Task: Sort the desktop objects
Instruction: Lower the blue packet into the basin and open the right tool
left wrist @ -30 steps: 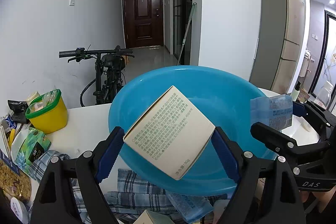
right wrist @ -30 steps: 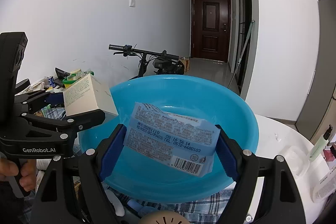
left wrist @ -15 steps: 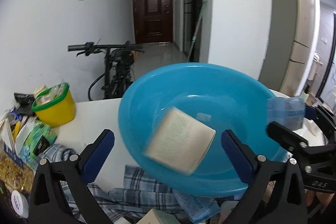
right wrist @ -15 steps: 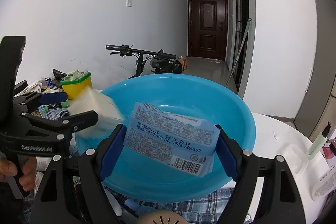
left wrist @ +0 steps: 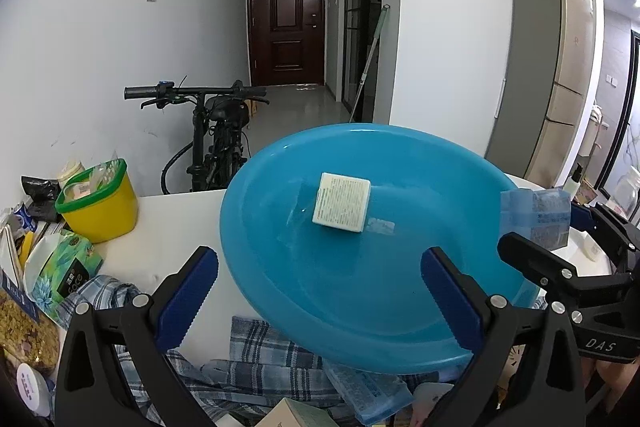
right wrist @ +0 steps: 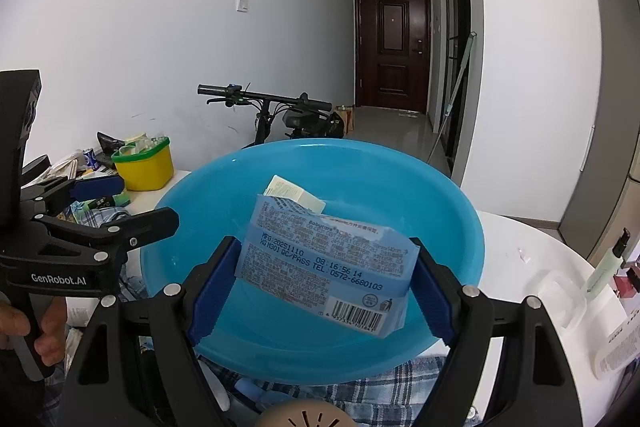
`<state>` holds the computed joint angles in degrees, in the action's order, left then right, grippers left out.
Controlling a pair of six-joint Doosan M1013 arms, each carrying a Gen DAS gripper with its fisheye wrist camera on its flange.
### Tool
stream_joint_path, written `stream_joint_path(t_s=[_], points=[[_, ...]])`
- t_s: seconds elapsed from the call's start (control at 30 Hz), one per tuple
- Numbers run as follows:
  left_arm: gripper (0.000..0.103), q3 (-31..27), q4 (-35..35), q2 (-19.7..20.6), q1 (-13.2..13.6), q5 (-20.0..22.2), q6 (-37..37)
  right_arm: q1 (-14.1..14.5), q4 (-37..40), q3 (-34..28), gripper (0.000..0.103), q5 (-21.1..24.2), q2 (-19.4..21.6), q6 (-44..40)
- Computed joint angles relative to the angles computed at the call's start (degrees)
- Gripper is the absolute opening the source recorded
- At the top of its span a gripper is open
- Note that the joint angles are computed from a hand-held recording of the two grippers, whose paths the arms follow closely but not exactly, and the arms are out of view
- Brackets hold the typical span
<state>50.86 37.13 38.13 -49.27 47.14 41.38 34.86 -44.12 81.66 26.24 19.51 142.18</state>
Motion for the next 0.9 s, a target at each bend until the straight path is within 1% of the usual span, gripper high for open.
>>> stream_joint_path(t_s=[0.9], points=[[0.103,-0.1,0.0,0.0,-0.2,-0.3,0.7,0.1,-0.9,0.1,0.081,0.2,0.0,1.1]])
